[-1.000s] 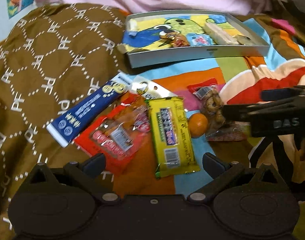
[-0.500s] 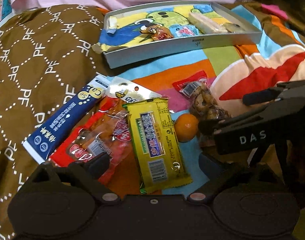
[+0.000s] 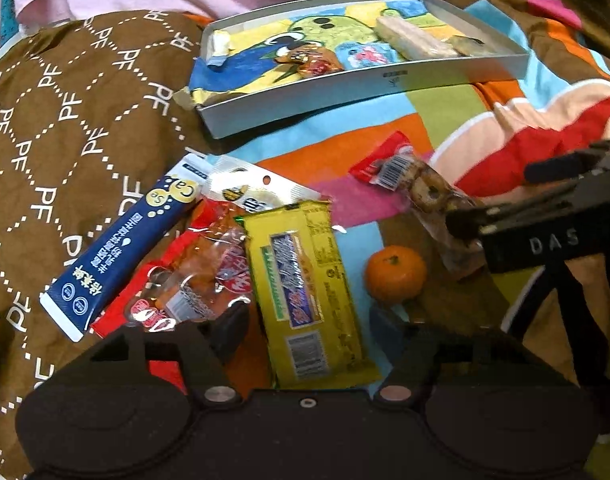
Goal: Organize snacks
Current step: 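Lower the left gripper toward the yellow wafer bar while the right approaches the cookie bag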
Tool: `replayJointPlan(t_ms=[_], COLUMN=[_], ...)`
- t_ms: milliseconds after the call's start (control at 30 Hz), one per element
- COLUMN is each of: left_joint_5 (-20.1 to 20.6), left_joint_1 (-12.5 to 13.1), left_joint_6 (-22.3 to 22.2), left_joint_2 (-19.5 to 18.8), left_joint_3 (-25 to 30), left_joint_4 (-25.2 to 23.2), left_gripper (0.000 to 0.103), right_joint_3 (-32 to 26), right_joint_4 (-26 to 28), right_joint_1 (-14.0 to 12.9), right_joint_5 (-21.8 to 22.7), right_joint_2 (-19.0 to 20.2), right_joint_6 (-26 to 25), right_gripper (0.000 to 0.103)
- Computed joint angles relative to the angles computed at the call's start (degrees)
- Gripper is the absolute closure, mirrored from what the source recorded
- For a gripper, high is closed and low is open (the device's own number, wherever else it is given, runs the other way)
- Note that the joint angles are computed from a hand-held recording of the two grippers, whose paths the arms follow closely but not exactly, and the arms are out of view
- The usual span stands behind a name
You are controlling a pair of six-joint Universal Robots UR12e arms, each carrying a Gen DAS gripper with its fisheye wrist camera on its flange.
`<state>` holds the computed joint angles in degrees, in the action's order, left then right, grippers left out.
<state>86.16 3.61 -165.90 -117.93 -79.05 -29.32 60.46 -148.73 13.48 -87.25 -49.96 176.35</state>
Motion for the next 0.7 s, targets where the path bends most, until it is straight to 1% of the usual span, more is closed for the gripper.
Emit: replayJointPlan(t_ms=[33,100,167,267,333,500,567,633,700], left_joint_5=[0.2,0.3,2.1,4.8,5.7,6.6,6.5,6.4,6.3], left_joint_1=[0.0,0.1,-0.2,-0.8,-0.9,-1.1,-1.1,-1.1,-1.0], left_joint_6=[-0.4,-0.7,0.0,1.9,2.5,3.7,3.5,3.0,2.6], left_joint_2=[-0.2,-0.4,-0.8,-1.4,-1.7,-2.0,-2.0,-1.9,-1.8], left_joint_3=[0.3,0.9,1.4,1.8,2.0,2.4,2.4,2.1,1.9], left_joint_4=[-0.4,-1.3,-0.9,-0.1,0.5,0.6,0.9,1.3,1.5], left_gripper=[0.041,0.041,0.042,0.042,0.042,0.044,0.045,0.047,0.048], right_joint_3=[-0.3,-0.3,-0.1,0.6,1.1,1.5,2.2,2.3,2.2], right_joint_4=[0.1,0.1,-0.6,-3.3,-5.1,-6.1,-8.5,-9.1,-8.4], right_joint_1=[0.0,0.1,0.5,1.3,1.8,2.8,3.2,3.4,3.3], right_joint_5=[0.5,0.8,0.0,-2.7,-4.2,-6.6,-7.7,-8.2,-7.4], right_joint_2=[0.2,0.3,0.3,0.5,0.7,1.2,1.3,1.4,1.2], right_joint_6=[-0.2,-1.3,-3.2,-8.0,-11.1,-17.5,-20.1,-21.2,-20.5], right_gripper=[0.004,0.004,0.004,0.002,0.002,0.002,0.002,0.002,0.008])
